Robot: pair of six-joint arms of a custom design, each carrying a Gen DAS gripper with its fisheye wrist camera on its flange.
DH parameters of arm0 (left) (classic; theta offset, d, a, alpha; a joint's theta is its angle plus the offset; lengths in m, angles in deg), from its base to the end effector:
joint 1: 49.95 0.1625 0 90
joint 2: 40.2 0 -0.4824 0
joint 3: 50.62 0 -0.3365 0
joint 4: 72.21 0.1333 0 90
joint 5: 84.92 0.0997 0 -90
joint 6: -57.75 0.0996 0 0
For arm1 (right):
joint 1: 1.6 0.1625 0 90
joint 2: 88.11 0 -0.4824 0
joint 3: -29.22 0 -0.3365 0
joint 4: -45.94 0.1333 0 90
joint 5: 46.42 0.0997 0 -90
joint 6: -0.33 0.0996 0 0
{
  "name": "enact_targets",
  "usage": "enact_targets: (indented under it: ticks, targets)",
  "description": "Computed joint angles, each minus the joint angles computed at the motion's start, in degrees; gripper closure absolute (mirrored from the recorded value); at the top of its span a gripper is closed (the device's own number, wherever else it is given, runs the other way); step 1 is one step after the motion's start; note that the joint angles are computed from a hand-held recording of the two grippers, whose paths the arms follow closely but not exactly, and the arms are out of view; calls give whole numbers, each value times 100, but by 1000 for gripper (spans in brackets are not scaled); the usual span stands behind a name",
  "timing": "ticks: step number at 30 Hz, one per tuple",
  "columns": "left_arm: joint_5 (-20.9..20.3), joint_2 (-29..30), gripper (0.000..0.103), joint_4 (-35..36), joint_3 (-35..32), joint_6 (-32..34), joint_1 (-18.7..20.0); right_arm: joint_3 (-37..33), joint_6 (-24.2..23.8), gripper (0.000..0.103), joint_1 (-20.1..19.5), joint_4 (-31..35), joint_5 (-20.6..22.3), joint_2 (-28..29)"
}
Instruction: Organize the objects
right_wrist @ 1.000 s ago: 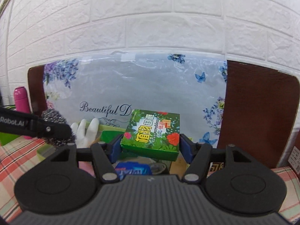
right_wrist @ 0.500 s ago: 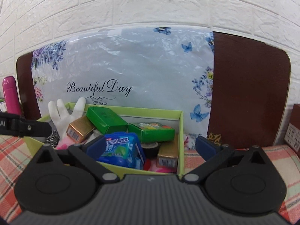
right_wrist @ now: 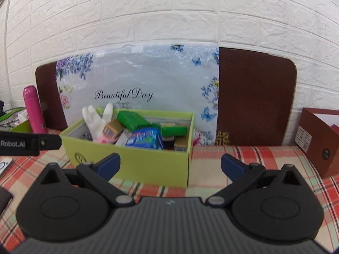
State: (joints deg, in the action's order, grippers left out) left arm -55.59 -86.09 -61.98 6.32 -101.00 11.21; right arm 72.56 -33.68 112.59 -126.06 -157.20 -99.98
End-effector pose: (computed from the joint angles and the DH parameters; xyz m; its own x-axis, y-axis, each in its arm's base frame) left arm -0.1329 -0.6977 0.3338 -0.7017 -0.3278 -0.6326 0.4607 0.4686 -0.7538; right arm 0.4558 -0.7757 0.1038 -0.6543 -0.4348 0.6187 -0.7557 0.4061 -0.5138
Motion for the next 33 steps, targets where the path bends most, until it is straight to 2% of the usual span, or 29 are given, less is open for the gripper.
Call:
enact_targets:
  ticks: [6, 12, 17, 27, 33]
  targets:
    - [-337, -6, 12, 254, 285, -414, -112, 1243, 24, 0, 40, -467, -352, -506]
    - [-597, -3, 12, 374, 502, -632, -191, 1836, 348, 0, 55, -395, -653, -758]
    - [-681, 39, 12, 525, 537, -777, -213, 1979, 289, 0, 90, -489, -783, -786]
    - [-722, 88, 12, 681, 510, -953, -189, 2029, 378, 0, 72, -516, -785, -818]
    - [-562, 34, 12, 567, 615, -883, -158, 1997, 437, 0, 62, -485, -803, -791]
